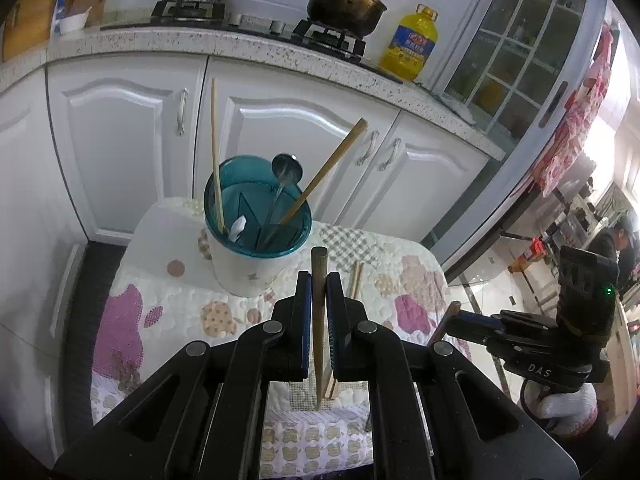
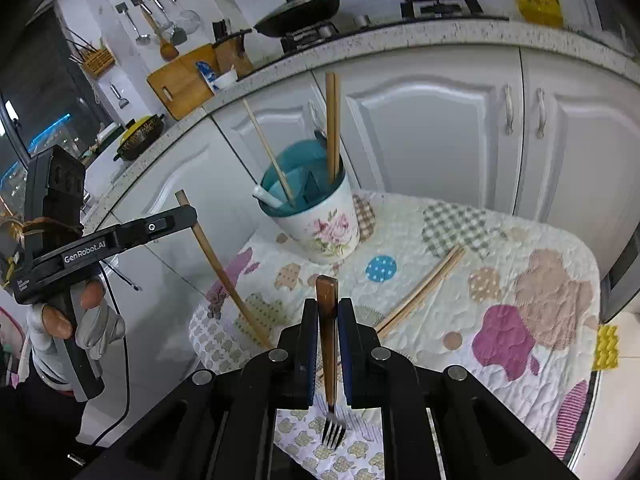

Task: Organize utensils
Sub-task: 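Lift the chopstick with the left tool while the right carries the fork toward the holder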

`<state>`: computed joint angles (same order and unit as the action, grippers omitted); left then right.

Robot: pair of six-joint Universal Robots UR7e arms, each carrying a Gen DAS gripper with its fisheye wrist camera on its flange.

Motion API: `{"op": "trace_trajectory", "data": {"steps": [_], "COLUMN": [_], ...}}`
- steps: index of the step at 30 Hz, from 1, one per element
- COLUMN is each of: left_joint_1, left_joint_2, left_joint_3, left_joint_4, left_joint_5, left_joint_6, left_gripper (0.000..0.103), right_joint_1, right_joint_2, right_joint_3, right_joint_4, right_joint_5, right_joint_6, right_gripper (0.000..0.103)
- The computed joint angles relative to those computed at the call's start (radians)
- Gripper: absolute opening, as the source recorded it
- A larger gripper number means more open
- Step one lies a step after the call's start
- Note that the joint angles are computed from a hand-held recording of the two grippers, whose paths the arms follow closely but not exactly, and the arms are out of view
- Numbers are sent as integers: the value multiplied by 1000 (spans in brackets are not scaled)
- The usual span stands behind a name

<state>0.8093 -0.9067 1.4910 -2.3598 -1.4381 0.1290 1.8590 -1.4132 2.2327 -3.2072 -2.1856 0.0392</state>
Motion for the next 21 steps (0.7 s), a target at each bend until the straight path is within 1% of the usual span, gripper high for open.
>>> {"op": "trace_trajectory", "data": {"steps": [9, 15, 21], "left_joint_1": [-9, -12, -15], "left_joint_2": [-1, 3, 15], "left_joint_3": [-24, -53, -116], "left_joint_4": [-26, -28, -34], "left_joint_5": [0, -2, -4], "left_joint_6": [-1, -3, -11], "left_gripper": [6, 6, 6], "right_joint_1": [54, 75, 108], "right_joint_2": [-5, 8, 26], "right_joint_3": [-31, -87, -164], "right_joint_4": [-14, -4, 12], "right_joint_5": [-62, -86, -101], "right_joint_6": [-44, -93, -152], "right_gripper": [9, 9, 9]}}
